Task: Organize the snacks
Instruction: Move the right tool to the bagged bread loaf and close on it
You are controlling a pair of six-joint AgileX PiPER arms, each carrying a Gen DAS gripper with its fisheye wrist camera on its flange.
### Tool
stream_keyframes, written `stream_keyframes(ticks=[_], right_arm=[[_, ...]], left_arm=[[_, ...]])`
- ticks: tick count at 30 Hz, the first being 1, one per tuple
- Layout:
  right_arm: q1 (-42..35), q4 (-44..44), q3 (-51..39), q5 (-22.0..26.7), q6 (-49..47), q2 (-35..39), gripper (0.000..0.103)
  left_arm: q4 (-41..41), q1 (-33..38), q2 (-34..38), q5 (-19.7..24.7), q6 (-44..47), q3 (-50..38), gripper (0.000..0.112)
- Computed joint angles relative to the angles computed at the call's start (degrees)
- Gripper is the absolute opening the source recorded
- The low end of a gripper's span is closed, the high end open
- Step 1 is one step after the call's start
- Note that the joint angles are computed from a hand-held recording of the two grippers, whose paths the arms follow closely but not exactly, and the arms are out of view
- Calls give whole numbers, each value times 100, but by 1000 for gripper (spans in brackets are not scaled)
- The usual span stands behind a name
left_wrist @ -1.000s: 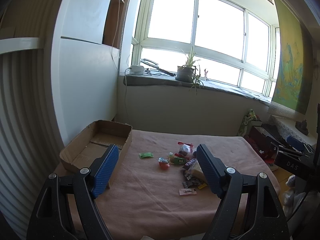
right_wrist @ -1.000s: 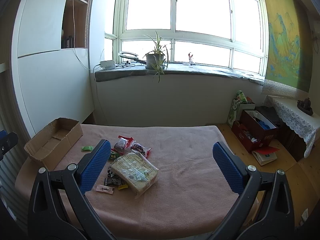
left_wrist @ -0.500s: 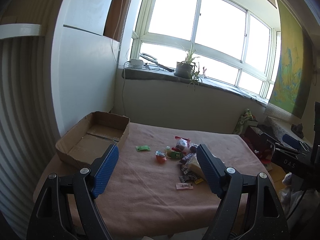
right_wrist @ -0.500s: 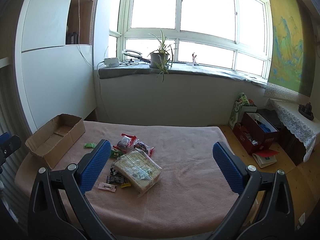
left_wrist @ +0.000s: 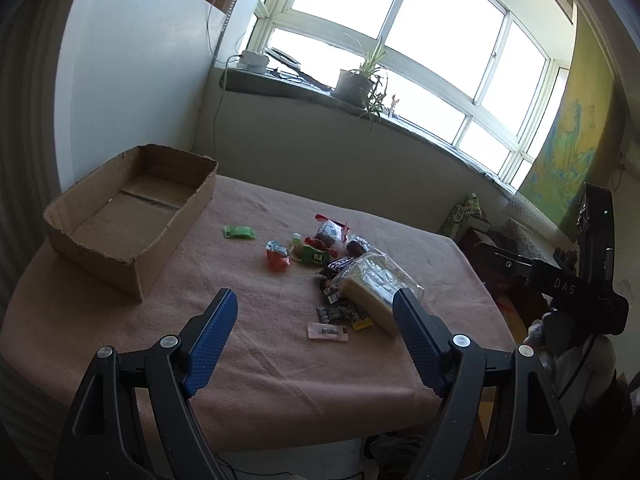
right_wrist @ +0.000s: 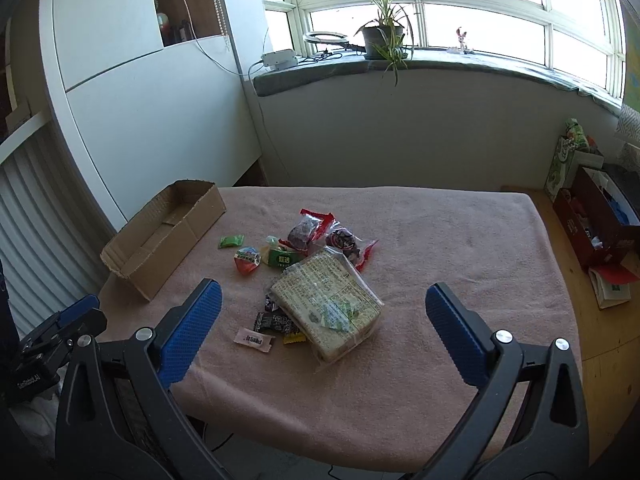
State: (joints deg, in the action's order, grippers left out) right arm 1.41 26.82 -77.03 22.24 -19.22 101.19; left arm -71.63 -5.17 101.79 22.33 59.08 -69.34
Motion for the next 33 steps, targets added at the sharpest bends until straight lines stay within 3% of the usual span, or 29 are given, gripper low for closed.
stream_keyframes(ticks=[4, 13, 16, 21, 25, 28, 30, 33], right_arm=[[-588, 1547, -756, 1107, -1330, 785, 103], [-984, 1825, -2405, 2463, -1435, 2175, 103], [-979, 1677, -3099, 2817, -1167, 2690, 103], [-1061, 1702, -4046, 3405, -882, 3432, 87], [-1120, 1802, -4513, 3739, -814, 3770, 87], [-1118, 1743, -4837, 3939, -709, 3969, 87], [-1099, 1669, -4987, 4018, -667, 4052, 80], [-1066, 1551, -5282, 4212, -568, 4209, 74]], left_arm=[[216, -163, 429, 362, -460, -388, 79], [1089, -586, 1450, 879, -1763, -1570, 68], [1364, -697, 1774, 1068, -2104, -2006, 63], [1756, -867, 2237, 1232, -2608, -2633, 61], [2036, -960, 2487, 1345, -2911, -3035, 51], [2225, -994, 2697, 1437, -3203, -3330, 51], [2278, -984, 2840, 1537, -3357, -3516, 43], [2327, -981, 2938, 1596, -3449, -3637, 42]])
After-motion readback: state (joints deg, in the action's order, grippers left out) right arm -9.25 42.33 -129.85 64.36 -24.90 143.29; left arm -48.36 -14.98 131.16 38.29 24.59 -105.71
